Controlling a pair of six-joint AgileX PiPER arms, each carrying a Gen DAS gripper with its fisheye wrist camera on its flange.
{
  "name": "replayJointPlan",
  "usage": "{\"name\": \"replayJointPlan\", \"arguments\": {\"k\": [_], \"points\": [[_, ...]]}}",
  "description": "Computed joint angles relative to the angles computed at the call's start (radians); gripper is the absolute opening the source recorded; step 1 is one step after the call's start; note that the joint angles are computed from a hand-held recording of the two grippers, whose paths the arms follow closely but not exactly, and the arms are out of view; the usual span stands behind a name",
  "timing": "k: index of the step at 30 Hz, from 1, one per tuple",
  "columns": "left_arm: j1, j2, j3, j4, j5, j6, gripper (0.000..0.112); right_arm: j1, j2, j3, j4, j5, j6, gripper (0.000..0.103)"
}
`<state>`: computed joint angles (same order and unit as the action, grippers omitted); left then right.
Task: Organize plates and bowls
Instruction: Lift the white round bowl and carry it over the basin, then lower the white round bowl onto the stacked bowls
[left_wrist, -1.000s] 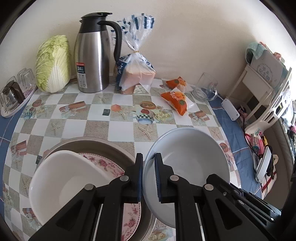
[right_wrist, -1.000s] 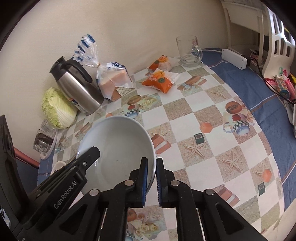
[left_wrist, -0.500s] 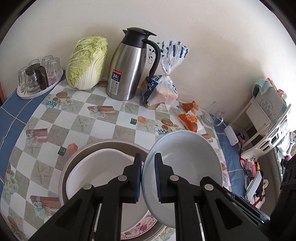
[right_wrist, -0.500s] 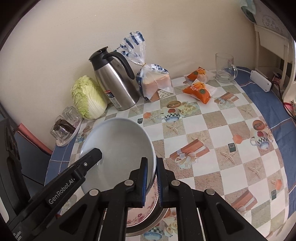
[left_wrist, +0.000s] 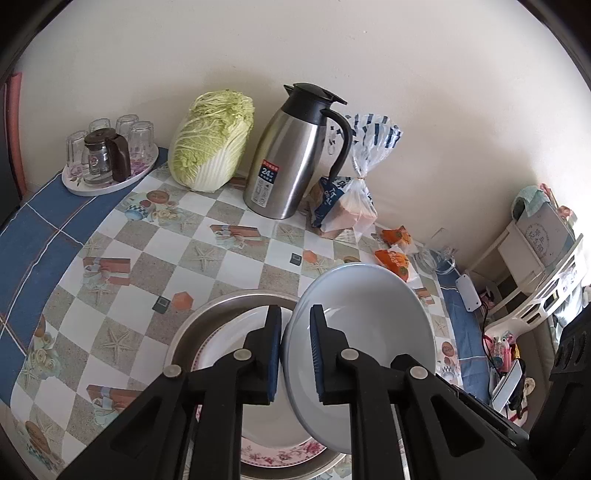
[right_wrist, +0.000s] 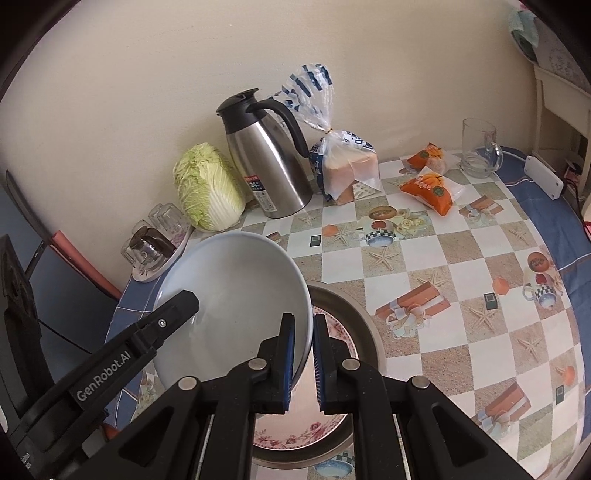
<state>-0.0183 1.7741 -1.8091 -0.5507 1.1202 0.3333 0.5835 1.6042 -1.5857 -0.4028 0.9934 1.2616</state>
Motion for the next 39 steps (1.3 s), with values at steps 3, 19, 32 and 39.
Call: {"name": "replayJointPlan", "arguments": {"k": [3, 19, 32, 39], "points": [[0.025, 0.01, -0.005, 0.008, 0.011, -0.003, 0.014, 0.002, 0.027, -0.016, 0.031, -0.024, -0.018, 0.011], [0.022, 0.078, -0.038, 0.107, 0.056, -0.045, 0.014, 0.013, 0.137, -0.101, 0.075, 0.019, -0.069, 0.013], [0.03, 0.083, -0.045, 0.102, 0.059, -0.055, 0.023, 0.003, 0.136, -0.075, 0.06, -0.01, -0.071, 0.013], [0.054, 0.029, 0.004, 0.077, 0.031, -0.038, 0.068, 0.002, 0.095, -0.02, 0.038, -0.041, -0.052, 0.042]]}}
